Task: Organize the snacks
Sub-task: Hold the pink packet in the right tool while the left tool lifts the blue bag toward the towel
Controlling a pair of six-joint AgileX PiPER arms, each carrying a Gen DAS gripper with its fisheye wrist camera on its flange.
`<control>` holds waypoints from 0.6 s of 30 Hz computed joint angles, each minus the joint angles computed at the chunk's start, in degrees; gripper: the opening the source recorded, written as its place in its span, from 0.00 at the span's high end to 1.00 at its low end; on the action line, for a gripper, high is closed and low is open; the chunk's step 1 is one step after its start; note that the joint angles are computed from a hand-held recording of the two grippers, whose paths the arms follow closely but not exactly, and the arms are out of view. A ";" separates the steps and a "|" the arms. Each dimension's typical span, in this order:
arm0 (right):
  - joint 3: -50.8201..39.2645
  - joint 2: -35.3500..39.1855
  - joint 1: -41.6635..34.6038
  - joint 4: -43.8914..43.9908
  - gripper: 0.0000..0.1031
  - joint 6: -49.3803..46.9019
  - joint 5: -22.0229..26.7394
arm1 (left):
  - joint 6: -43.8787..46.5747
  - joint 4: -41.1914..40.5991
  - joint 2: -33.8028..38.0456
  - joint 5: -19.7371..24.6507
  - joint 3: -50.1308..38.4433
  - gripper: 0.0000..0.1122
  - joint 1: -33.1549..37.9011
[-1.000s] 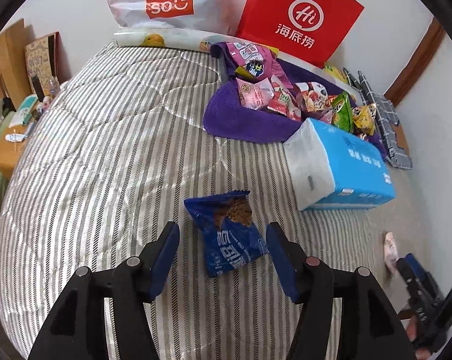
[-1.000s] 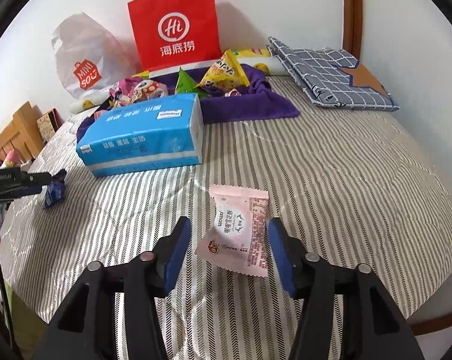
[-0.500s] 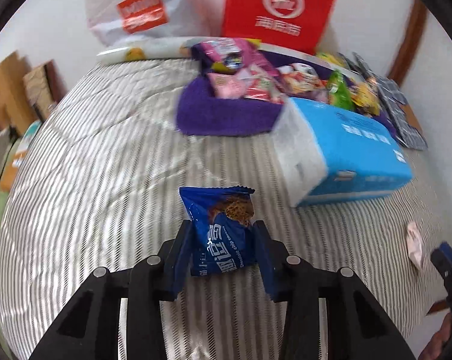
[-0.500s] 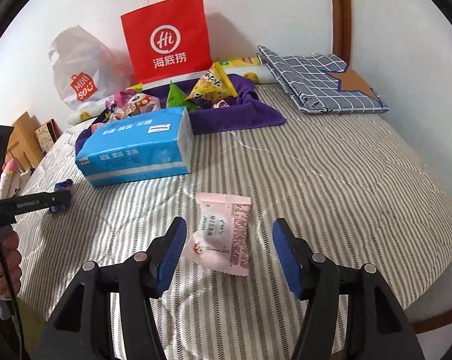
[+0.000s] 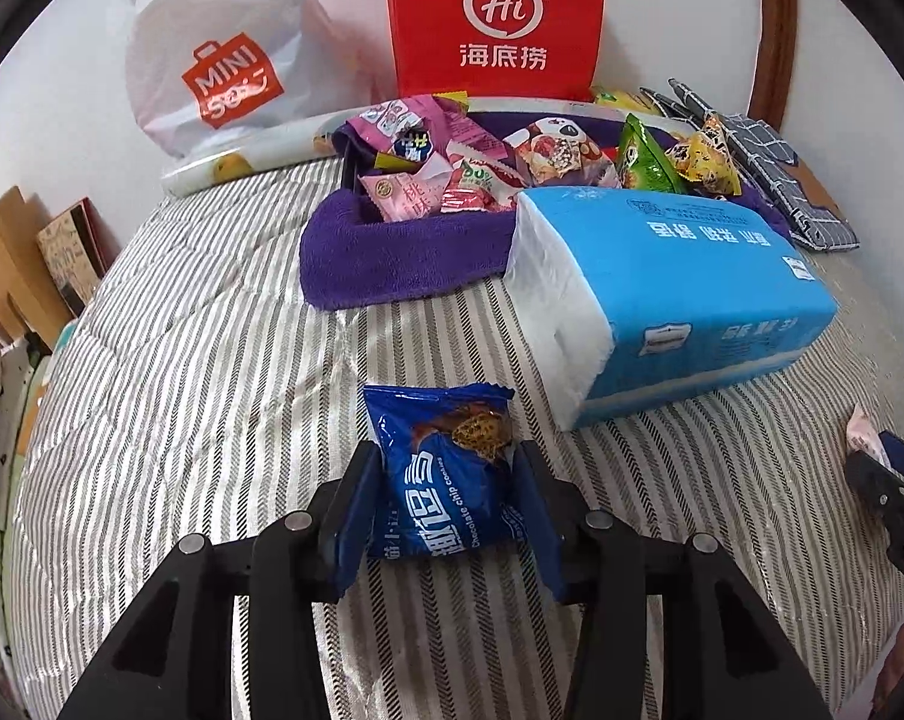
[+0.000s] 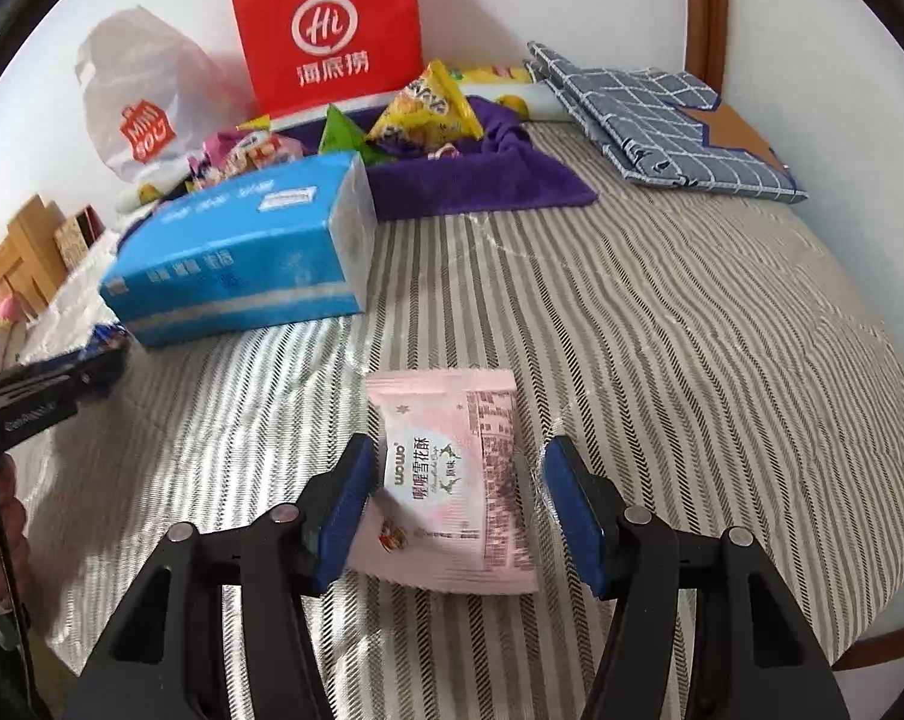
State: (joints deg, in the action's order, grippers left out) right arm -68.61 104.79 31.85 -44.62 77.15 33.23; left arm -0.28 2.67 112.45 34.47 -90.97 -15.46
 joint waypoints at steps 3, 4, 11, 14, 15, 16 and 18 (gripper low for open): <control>-1.28 0.76 0.07 -0.52 0.59 -1.28 1.40 | 2.77 -3.95 0.70 0.58 -1.18 0.60 1.08; -1.55 0.75 -0.39 0.49 0.59 -2.58 1.02 | 2.81 -4.06 0.93 0.63 -1.46 0.60 1.11; -4.76 1.73 -3.89 3.16 0.59 -6.85 -0.18 | 3.75 -5.01 1.20 0.62 -1.68 0.60 1.31; -7.71 3.59 -5.49 3.27 0.59 -8.60 0.57 | 3.62 -4.62 1.15 0.53 -1.51 0.59 1.28; -8.69 4.28 -6.15 4.19 0.59 -9.88 0.61 | 3.11 -4.10 1.06 0.48 -1.39 0.59 1.02; -9.55 4.99 -6.77 4.98 0.59 -10.95 0.44 | 3.06 -4.14 1.01 0.48 -1.34 0.59 0.94; -11.57 6.96 -8.09 7.47 0.59 -13.81 0.14 | 4.46 -5.76 0.98 0.46 -1.24 0.57 1.35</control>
State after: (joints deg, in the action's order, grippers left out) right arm -80.18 111.74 23.75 -37.15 63.34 33.37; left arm 4.18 -3.09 113.42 34.93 -92.20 -14.11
